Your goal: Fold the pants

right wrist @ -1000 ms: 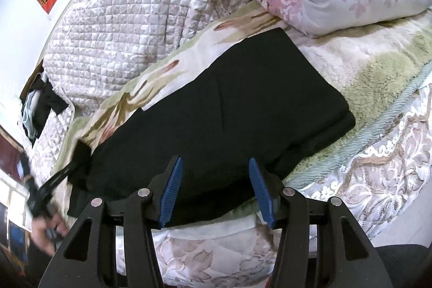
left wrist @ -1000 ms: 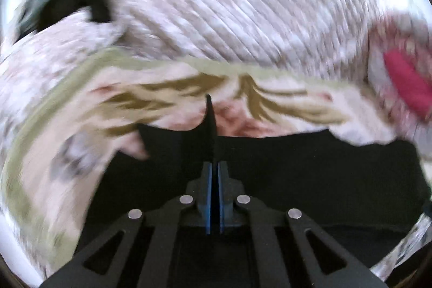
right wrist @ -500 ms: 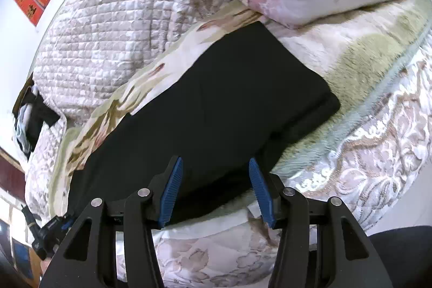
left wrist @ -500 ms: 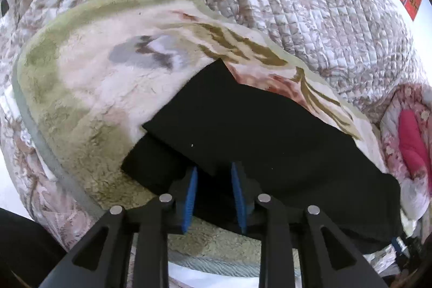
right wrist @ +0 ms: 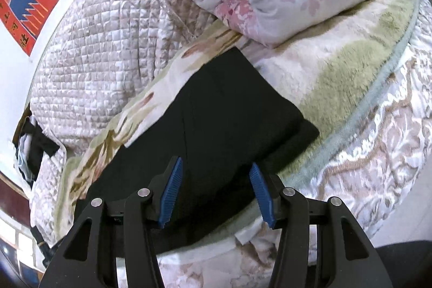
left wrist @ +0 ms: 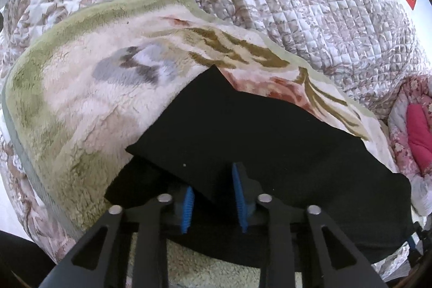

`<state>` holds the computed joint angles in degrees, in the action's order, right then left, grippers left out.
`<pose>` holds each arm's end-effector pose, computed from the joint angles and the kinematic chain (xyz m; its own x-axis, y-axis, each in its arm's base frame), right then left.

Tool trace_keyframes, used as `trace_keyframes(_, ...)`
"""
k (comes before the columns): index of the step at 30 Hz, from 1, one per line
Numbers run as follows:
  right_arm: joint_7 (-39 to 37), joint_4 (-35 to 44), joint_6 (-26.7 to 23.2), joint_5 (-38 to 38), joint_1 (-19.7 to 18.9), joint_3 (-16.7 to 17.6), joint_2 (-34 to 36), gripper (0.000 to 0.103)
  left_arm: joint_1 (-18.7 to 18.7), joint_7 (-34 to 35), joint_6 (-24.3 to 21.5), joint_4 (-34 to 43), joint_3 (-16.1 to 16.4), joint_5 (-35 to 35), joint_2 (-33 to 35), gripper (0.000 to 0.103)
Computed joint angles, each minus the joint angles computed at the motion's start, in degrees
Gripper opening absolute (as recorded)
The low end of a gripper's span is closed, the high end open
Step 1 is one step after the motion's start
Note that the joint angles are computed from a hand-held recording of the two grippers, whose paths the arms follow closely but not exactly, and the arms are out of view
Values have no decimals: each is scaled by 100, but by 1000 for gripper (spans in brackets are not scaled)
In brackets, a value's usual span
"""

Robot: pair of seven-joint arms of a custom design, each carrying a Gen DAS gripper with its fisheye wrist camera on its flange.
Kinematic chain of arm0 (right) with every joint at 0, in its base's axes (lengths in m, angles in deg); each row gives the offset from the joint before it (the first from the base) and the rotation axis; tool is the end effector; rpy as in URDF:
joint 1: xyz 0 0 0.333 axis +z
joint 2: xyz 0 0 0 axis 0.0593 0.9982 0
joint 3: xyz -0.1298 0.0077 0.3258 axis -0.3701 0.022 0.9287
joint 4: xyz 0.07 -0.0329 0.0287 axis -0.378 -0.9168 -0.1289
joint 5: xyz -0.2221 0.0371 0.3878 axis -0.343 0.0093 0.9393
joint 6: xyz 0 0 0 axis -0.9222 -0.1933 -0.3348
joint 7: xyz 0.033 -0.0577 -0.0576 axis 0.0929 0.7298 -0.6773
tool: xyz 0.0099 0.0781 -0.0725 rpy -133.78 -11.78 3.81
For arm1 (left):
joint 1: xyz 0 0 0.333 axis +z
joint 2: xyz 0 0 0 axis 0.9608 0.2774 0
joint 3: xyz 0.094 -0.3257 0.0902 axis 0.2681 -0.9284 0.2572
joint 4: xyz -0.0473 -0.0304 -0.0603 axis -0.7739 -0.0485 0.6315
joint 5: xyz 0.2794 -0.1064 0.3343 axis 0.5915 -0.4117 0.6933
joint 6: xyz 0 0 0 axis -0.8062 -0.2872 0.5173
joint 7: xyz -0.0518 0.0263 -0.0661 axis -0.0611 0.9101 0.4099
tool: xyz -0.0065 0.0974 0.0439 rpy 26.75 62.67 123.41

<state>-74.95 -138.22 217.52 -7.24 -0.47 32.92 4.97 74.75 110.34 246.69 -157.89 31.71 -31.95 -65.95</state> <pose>0.4963 0.1393 0.4712 -0.4911 -0.6920 -0.5291 -0.3672 0.7152 -0.5947 0.6827 -0.0781 0.4711 0.0344 -0.9605 0.2761 -0.7654 -0.2030 -0.6107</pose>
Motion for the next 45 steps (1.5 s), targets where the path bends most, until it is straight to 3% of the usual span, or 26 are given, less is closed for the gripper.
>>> trace_keyframes(2,289,44,81,-200,-123,32,34,52,-15,-89,-27,56,41,98,43,11)
trace_keyframes(5,455,156,88,-335,-153,-31,146,49,1,-158,-99,159,48,139,117,5)
trace_keyframes(7,119,193,-183,-54,12,-156,144,9,3,-163,-112,172,46,187,105,4)
trace_keyframes(12,405,125,134,-497,-126,-115,-168,9,153,477,266,-219,-122,-559,-364,4)
trace_keyframes(14,-10,13,-91,-89,12,-175,-271,9,68,429,369,-361,-19,-385,-479,4)
trace_keyframes(18,-842,-254,-146,1108,264,-441,-186,9,-7,248,25,-350,120,-143,-387,4)
trace_keyframes(22,-1243,-169,-420,1442,162,-213,-199,11,3,84,-248,-234,142,-24,-273,5)
trace_keyframes(25,-1294,-221,-742,1683,127,-82,-366,22,-126,-688,-233,-255,328,834,-338,9)
trace_keyframes(26,-1222,-229,-1067,1674,90,45,-511,24,-138,-946,-233,-262,373,1059,-364,9)
trace_keyframes(28,-1080,-213,-1606,1454,7,276,-746,27,-162,-1591,-142,-324,488,1661,-453,9)
trace_keyframes(30,-964,-117,-2172,1131,-15,450,-891,34,-210,-2547,-61,-342,640,2732,-529,9)
trace_keyframes(32,-1006,42,-2484,781,37,483,-856,39,-170,-2944,56,-301,638,3236,-538,10)
trace_keyframes(34,-1401,304,-2346,527,173,317,-563,40,-90,-2470,148,-177,468,2876,-457,10)
trace_keyframes(36,-2161,620,-1814,576,412,-58,-94,41,2,-1485,93,43,187,1987,-300,16)
trace_keyframes(37,-2664,839,-1535,723,530,-249,217,41,30,-987,-11,206,41,1557,-184,21)
trace_keyframes(40,-3898,1476,-1370,1374,803,-598,997,40,89,369,-519,856,-353,531,270,22)
trace_keyframes(45,-5127,2277,-1531,2167,1082,-1006,1855,40,-186,1197,-1139,1711,-445,323,921,22)
